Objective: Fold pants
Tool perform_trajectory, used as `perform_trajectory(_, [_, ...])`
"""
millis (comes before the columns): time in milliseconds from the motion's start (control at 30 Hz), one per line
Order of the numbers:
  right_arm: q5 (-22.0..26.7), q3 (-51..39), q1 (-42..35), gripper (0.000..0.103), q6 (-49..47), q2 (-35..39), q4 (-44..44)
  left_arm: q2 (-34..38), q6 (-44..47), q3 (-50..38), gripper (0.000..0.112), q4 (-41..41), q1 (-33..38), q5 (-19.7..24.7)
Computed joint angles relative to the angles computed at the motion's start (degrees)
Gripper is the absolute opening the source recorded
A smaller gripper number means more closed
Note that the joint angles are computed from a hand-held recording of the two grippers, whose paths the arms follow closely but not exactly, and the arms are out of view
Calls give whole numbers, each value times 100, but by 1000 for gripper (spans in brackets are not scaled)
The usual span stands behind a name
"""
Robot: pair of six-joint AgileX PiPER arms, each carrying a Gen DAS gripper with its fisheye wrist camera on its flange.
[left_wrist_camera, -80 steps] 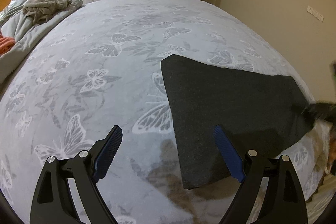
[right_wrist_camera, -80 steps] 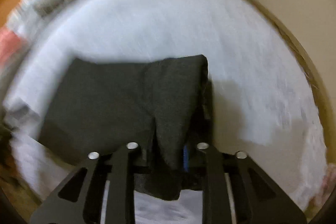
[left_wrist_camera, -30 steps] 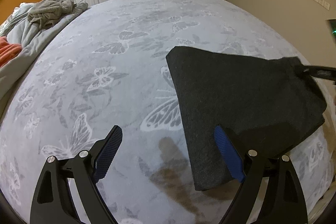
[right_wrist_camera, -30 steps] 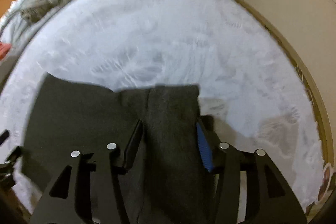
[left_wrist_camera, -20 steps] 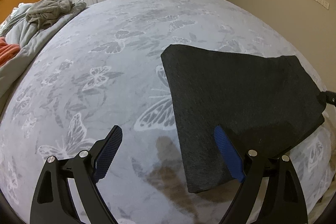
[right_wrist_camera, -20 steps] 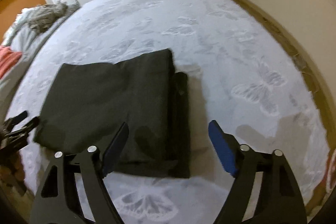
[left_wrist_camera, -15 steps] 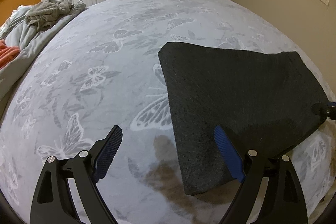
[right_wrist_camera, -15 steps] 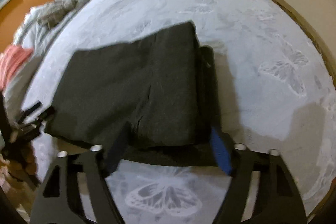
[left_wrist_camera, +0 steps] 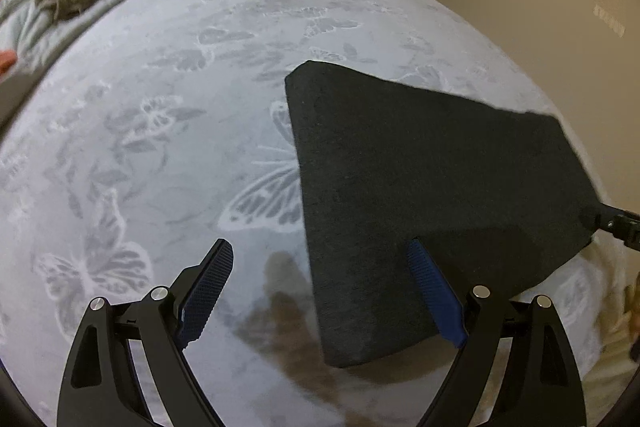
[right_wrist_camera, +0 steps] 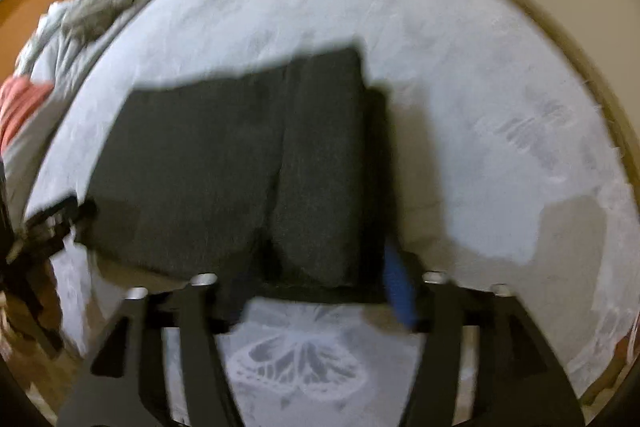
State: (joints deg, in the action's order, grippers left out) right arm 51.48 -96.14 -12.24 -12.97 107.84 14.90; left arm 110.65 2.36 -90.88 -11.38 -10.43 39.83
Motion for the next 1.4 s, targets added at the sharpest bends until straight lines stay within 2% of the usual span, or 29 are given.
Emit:
perform_trajectory(33, [-53, -20, -47, 85, 4, 8, 81, 55, 145, -60, 87, -287, 64, 58])
perform_trajectory(100, [255, -384, -171, 86, 18, 275, 384, 327, 397, -351, 87, -944, 222, 354])
perform_trajectory(133, [465, -614, -250, 89, 100, 509, 581, 459, 436, -496, 87, -1118, 268, 485])
perform_trajectory(200, [1209, -1472, -303, 91, 293, 1195, 674, 821, 441, -842, 87, -1487, 354, 756])
perform_trajectory(233, [1382, -1713, -304, 91, 390, 1504, 707, 854, 461, -830, 89, -1594, 358, 627])
perform_trajectory(267, [1327, -1736, -289, 94, 426, 1597, 764, 860, 630, -778, 90, -1758, 351, 486])
perform_trajectory(300, [1042, -1532, -276, 95, 330, 1508, 842, 904, 831, -808, 90, -1928, 351, 480])
perform_trajectory(333, [789, -1349, -200, 91, 186, 1403, 841, 931, 1033, -808, 88, -2115, 375, 477])
perform_trajectory(367, [765, -1296, -188, 56, -55, 1374, 1018, 978, 1283, -826, 87, -2341, 383, 465])
perform_trajectory(400, [813, -1319, -176, 46, -95, 1347, 1200, 978, 1473, -812, 60, -2492, 395, 446])
perform_trajectory(433, [754, -1272, -137, 31, -59, 1228, 1248, 1012, 1494, -943, 32, -2429, 402, 568])
perform_trajectory(500, [580, -1110, -35, 28, -172, 890, 1324, 934, 1636, -1108, 16, -2666, 578, 911])
perform_trajectory(600, [667, -616, -62, 28, -822, 146, 2112, 229, 2127, -714, 10, -3201, 953, 1315])
perform_trajectory(700, [579, 291, 122, 31, -1310, -732, 2229, -874, 2500, 314, 11, -3081, 1254, 1242])
perform_trajectory(733, [482, 652, 183, 38, -1320, -940, 2201, -1113, 2388, 590, 16, -2933, 1388, 1315])
perform_trajectory(767, [291, 1123, 294, 50, -1210, -1113, 1986, -1225, 2262, 786, 19, -2833, 1453, 1324])
perform_trajectory(833, [-6, 1748, 485, 68, -729, -1118, 1413, -1475, 1986, 1503, 33, -2440, 1543, 1093])
perform_trajectory(900, [162, 1756, 560, 68, -183, -874, 1028, -1404, 1629, 1772, 38, -2038, 1484, 1087])
perform_trajectory(967, [-9, 1929, 566, 71, -219, -934, 1100, -1444, 1716, 2037, 46, -2103, 1489, 930])
perform_trajectory(1033, [-161, 1972, 577, 78, -189, -948, 1065, -1590, 1696, 2265, 67, -2099, 1440, 686])
perform_trajectory(1100, [-110, 2063, 483, 79, -276, -986, 1241, -1613, 1746, 2364, 80, -2384, 1475, 663])
perform_trajectory(1200, [243, 1831, 295, 85, -438, -581, 1801, -1267, 1802, 2216, 82, -2825, 1484, 1032])
perform_trajectory(1267, [41, 1955, 319, 93, -459, -553, 1989, -1237, 1796, 2258, 82, -2833, 1408, 729])
perform_trajectory(1367, [-154, 2065, 436, 94, -421, -679, 1825, -1170, 1853, 2162, 78, -2642, 1102, 512])
perform_trajectory(1400, [-217, 2141, 461, 93, -429, -750, 1774, -1186, 1810, 2170, 67, -2575, 1046, 409])
